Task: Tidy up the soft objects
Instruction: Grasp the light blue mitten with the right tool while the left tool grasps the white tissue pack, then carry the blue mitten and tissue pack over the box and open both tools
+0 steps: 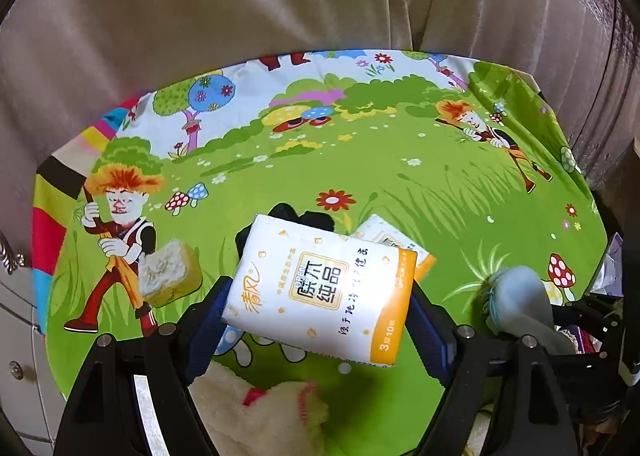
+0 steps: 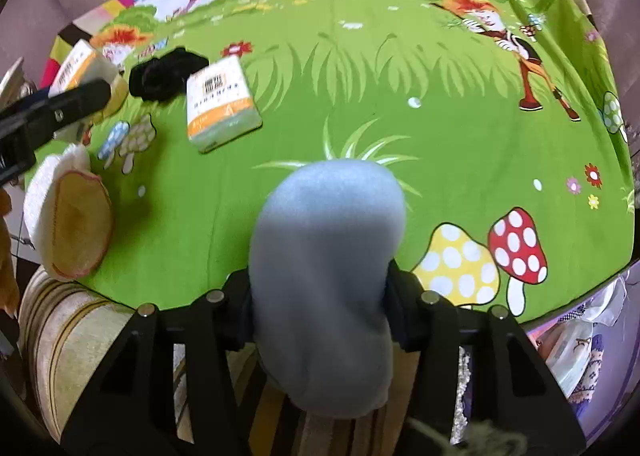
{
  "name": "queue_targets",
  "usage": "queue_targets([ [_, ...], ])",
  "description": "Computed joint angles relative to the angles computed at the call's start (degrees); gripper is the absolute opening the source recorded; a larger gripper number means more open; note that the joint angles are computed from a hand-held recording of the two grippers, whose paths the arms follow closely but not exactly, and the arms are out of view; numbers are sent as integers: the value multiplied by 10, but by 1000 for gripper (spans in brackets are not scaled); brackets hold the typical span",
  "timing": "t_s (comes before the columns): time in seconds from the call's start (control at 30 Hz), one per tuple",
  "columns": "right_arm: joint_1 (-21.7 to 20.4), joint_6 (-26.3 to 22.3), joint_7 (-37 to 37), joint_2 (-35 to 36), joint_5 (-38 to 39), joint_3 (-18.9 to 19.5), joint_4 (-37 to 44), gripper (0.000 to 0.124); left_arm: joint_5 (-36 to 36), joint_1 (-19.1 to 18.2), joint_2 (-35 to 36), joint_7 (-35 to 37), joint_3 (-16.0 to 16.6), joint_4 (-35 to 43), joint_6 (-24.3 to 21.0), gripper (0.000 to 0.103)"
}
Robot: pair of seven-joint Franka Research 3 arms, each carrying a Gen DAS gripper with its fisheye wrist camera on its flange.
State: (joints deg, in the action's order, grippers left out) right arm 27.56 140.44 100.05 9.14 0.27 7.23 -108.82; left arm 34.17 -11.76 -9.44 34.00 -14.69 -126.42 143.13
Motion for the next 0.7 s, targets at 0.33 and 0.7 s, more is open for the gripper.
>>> queue_targets([
  [0.33, -13, 60, -1, -41, 24, 1, -49, 52, 23, -19, 13, -9, -16, 37, -37, 83],
  [0.7, -39, 92, 10, -93, 22, -3, -99, 52, 39, -48, 40, 0, -25, 81, -59, 83],
])
